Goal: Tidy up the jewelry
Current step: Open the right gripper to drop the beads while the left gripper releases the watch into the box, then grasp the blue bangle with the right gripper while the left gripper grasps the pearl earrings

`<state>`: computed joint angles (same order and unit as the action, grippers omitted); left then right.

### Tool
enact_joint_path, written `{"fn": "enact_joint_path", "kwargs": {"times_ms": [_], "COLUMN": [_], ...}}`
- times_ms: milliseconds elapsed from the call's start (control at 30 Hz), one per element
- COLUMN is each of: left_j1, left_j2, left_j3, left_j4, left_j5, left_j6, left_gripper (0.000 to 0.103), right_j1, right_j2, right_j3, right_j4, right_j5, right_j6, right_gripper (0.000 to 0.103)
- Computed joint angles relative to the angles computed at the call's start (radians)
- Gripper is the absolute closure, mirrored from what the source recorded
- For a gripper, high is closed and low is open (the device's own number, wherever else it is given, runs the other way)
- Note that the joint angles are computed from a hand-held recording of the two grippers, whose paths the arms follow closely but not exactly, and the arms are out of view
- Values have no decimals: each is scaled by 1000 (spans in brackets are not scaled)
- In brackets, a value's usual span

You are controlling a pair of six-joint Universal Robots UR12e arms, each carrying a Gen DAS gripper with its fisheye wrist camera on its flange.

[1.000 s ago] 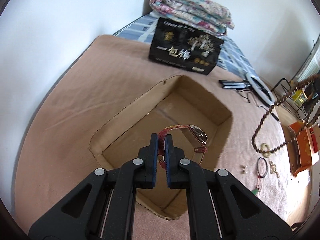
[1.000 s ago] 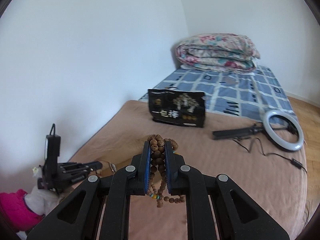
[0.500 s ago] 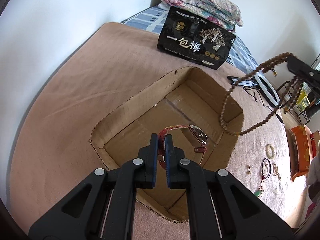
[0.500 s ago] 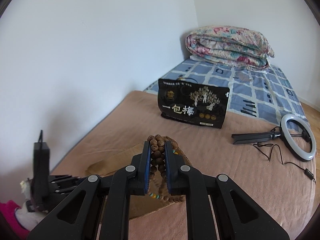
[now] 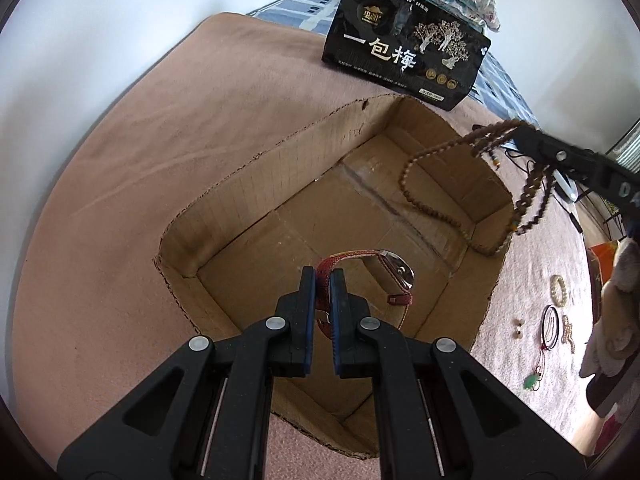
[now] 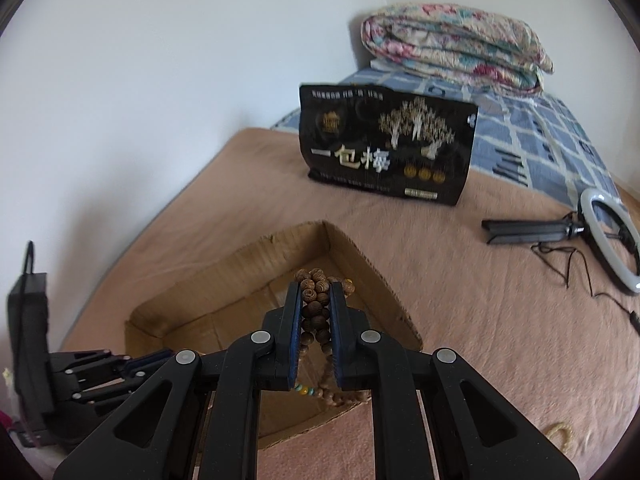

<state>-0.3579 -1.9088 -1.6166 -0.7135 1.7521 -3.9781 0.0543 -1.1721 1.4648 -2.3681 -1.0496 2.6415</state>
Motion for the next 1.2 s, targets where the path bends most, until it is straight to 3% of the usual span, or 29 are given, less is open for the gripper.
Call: {"fn": "enact_joint_path", "kwargs": {"times_ms": [300, 333, 367, 433, 467, 767, 967, 1200], "left_j1": [0, -2, -5, -11, -13, -27, -52, -69], "left_j2": [-2, -2, -2, -4, -4, -8, -18, -31], "left_j3": [5, 5, 9, 14, 16, 29, 42, 59], "left_j4": [-3, 1, -2, 0, 0, 23, 74, 141], "left_j5": [0, 8, 19, 42, 52, 83, 134, 81], "left_j6": [-8, -9, -8, -2, 1, 25, 81, 127], "left_gripper": [96, 96, 96, 91, 89, 89, 89, 88], "right_j1": [4, 4, 4, 2, 0, -31, -73, -134], "right_j2": [2, 2, 2, 0, -3, -23, -54, -94], "right_j3": [9, 8, 7, 13, 21, 34, 63, 109], "right_j4": [21, 28, 29, -1, -24, -39, -53, -96], "right_j5": [-26, -32, -39, -51, -52, -42, -8, -8], "right_j6": [2, 7, 13, 34, 42, 67, 70, 74], "right_gripper": [88, 78, 60, 40, 38, 37, 37, 37]}}
